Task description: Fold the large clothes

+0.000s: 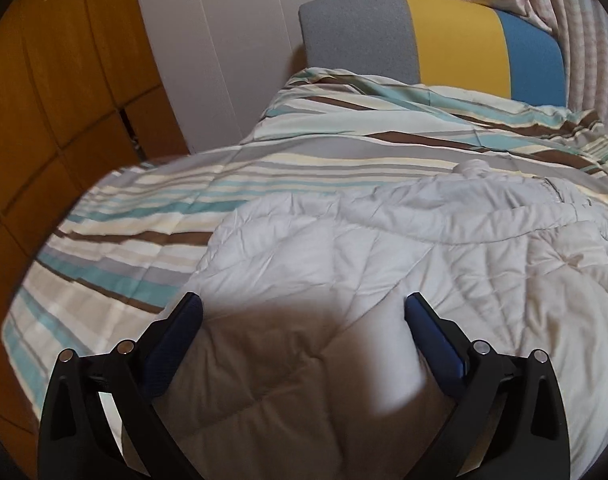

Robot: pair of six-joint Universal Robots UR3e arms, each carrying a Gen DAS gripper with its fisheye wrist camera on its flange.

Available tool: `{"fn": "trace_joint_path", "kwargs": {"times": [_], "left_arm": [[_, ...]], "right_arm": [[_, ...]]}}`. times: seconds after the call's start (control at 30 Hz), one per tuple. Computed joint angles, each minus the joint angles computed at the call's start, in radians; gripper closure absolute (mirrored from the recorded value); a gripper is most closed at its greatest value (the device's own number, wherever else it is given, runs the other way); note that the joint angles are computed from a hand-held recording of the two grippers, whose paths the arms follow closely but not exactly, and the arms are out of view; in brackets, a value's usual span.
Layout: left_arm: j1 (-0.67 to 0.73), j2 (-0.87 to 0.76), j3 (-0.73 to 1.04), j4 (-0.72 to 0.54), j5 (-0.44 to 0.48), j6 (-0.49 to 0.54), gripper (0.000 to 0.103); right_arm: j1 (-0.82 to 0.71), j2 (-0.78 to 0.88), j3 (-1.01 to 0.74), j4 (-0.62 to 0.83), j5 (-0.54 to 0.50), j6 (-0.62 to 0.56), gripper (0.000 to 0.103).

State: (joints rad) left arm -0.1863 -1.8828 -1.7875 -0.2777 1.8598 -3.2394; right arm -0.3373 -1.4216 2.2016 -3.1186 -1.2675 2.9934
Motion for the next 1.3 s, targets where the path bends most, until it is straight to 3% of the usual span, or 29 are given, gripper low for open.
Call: {"fn": "trace_joint_path", "kwargs": {"times": [0.07, 0.13, 0.23, 0.4, 0.57, 0.73, 0.87, 1.0, 1.3], "left_arm": [[0.059, -0.001, -0.051, 0.057, -0.112, -0.007, 0.003], [0.072, -0.021, -0.033, 0.047, -0.14, -0.01, 0.003], [0.044, -0.044, -0.013, 0.05, -0.096, -0.011, 0.003], [0.04, 0.042, -0.051, -0.014, -0.103, -0.014, 0.003], [0.027, 0.23, -0.25, 0.078, -0.073, 0.013, 0.003], [0.046, 0.38, -0.414, 0.132, -0.042, 0.009, 0.003], [0.125, 0.51, -0.532, 0.125, -0.105, -0.015, 0.003], [0.254, 0.692, -0.657, 0.064, -0.234, -0.047, 0.003], [0.532, 1.143, -0.825, -0.286, -0.538, -0.002, 0.003]], "right_arm": [[0.0, 0.001, -0.001, -0.001, -0.001, 0.0, 0.026], [0.0, 0.001, 0.0, 0.0, -0.001, -0.001, 0.026], [-0.002, -0.004, 0.003, 0.0, 0.001, -0.001, 0.026], [0.022, -0.018, -0.018, 0.044, -0.043, -0.002, 0.024], [0.047, -0.063, -0.044, 0.145, -0.11, 0.007, 0.021], [0.035, -0.173, -0.013, 0.233, -0.109, 0.025, 0.02], [0.009, -0.308, 0.046, 0.301, -0.074, 0.009, 0.019], [-0.007, -0.436, 0.104, 0.36, -0.036, -0.019, 0.018], [-0.015, -0.653, 0.18, 0.503, 0.025, -0.02, 0.018]]}}
